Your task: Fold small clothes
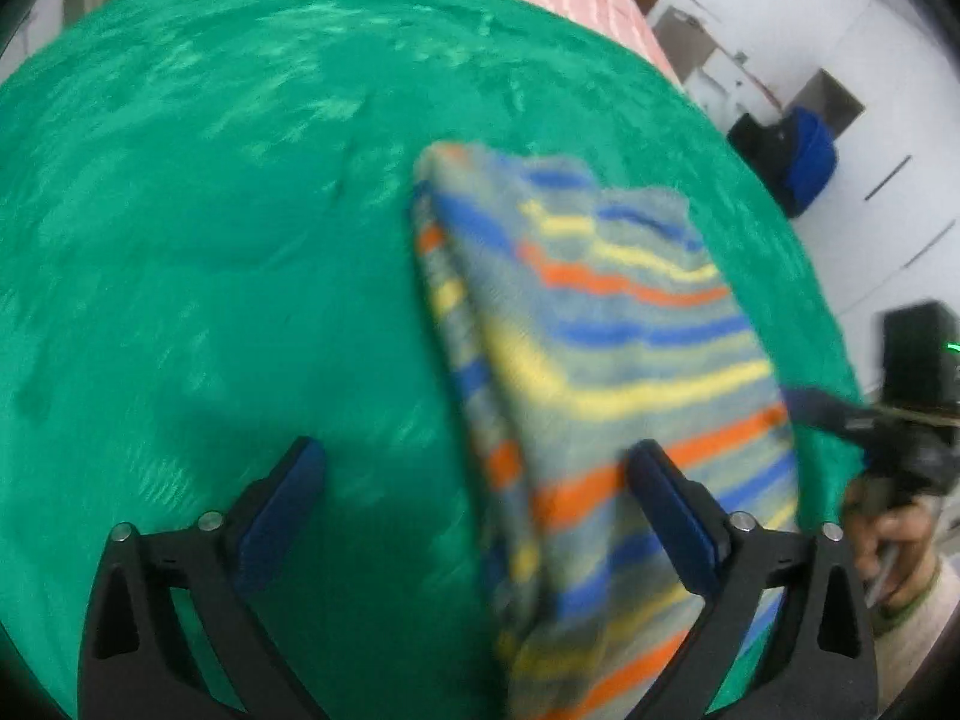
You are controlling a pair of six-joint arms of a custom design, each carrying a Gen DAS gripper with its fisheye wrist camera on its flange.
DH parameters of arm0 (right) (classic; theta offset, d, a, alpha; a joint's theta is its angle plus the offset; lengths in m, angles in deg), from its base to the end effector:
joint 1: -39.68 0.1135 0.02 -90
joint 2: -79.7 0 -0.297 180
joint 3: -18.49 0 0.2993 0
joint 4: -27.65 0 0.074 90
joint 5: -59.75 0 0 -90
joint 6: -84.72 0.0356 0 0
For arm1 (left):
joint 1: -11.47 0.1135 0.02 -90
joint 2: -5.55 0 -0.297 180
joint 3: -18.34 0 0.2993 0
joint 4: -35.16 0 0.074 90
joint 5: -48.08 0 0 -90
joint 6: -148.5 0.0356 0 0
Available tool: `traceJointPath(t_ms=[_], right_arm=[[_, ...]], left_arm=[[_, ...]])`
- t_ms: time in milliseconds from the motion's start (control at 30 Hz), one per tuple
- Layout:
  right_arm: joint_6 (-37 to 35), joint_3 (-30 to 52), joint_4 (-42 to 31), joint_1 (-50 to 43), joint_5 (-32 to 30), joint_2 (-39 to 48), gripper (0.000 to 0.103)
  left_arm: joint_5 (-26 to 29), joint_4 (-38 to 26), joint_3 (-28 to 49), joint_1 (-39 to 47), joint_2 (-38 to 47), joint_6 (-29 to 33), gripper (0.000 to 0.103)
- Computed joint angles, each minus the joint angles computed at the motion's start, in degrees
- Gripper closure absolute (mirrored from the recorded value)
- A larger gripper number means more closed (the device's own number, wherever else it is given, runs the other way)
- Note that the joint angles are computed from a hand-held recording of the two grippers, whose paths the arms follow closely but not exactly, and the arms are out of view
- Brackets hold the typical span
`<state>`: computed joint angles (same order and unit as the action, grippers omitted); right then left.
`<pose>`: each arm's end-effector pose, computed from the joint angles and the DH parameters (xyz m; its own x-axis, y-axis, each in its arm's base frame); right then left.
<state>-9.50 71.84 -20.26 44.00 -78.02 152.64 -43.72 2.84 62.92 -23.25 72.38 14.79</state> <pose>0.2496 0.0453 0.2066 -0.8942 -0.1172 -0.4320 -0.4001 0.6420 0.6541 0.2009 -0.1379 0.1839 -0.8672 -0.2394 -0.4367 -0.0621 0.9220 -0.3821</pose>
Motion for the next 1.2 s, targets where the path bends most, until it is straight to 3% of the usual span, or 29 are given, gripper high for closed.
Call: traceJointPath(t_ms=[67,100,133,200,233,267,333,400,500,533,600,633,667,700,733,800,867,967,1033,1133,1200], right_arm=[[3.8,1.4,4.3,4.1,-2.9,6.5,0.034],[5.8,1.8,6.2,5.8,-3.4,8.7,0.04],[9.5,1.4,9.3,7.7,-1.5,9.0,0.057],[11.7,0.9,9.4,12.4,8.5,5.9,0.071],[10.4,0.8,8.9,15.7,15.0,3.1,0.073],[7.6,0.1,8.4,21.8,25.8,-1.9,0.074],[4.2,-1.5,8.7,30.9,39.2,-9.2,0.077],[3.9,-1.6,8.9,35.0,44.5,-13.4,0.077],[4.2,-0.2,9.0,35.0,45.5,-17.7,0.077],[4.6,0.8,9.3,33.6,44.8,-18.3,0.077],[5.1,2.9,9.5,30.7,42.5,-17.1,0.076],[5.8,3.9,10.3,28.3,40.6,-15.8,0.073],[6.4,4.6,11.0,25.4,38.4,-14.5,0.066],[6.1,5.5,10.8,22.3,36.0,-12.3,0.038],[4.9,6.5,9.1,19.8,36.8,-9.8,0.0],[0.5,4.9,7.8,15.0,39.7,-10.3,0.001],[-4.9,0.4,7.5,10.6,39.9,-14.9,0.001],[-10.9,-5.6,3.2,7.2,41.9,-26.0,0.001],[-13.3,-7.4,-0.8,4.6,40.7,-32.8,0.001],[-14.4,-6.9,-8.3,-2.3,35.8,-45.3,0.001],[-13.4,-5.8,-11.9,-5.3,34.4,-50.5,0.001]], left_arm=[[5.7,3.3,1.1,1.5,3.5,0.0,0.055],[5.6,3.5,1.8,1.1,5.4,-0.1,0.064],[4.5,3.5,2.3,0.4,6.3,0.2,0.081],[1.2,2.7,2.9,-1.5,5.8,-1.5,0.087],[-1.0,1.8,3.2,-3.0,4.9,-2.6,0.088],[-3.3,0.7,3.7,-4.6,3.8,-3.3,0.088],[-7.8,-2.4,5.4,-7.7,1.4,-3.8,0.088],[-10.4,-4.8,7.4,-8.6,-1.0,-2.9,0.088],[-14.4,-7.3,12.4,-9.5,-2.3,-0.2,0.088],[-15.4,-7.4,13.6,-9.5,-1.8,0.5,0.086],[-17.5,-7.6,16.3,-8.3,1.2,1.6,0.064],[-18.4,-7.5,17.2,-7.7,3.4,2.0,0.025],[-20.0,-7.7,17.7,-8.0,5.1,1.8,0.0],[-24.8,-8.2,17.1,-9.5,6.3,0.5,0.001],[-27.5,-8.9,16.5,-10.9,6.8,-0.9,0.002],[-30.7,-10.1,13.9,-14.3,5.5,-4.1,0.002],[-37.7,-13.1,12.2,-19.7,4.1,-9.5,0.002],[-52.5,-25.3,14.8,-31.4,4.6,-22.7,0.001],[-55.4,-29.7,17.4,-34.1,5.0,-25.6,0.0],[-53.9,-37.3,22.7,-37.9,6.3,-30.0,0.0],[-55.8,-44.3,26.0,-40.3,8.6,-37.1,0.0]])
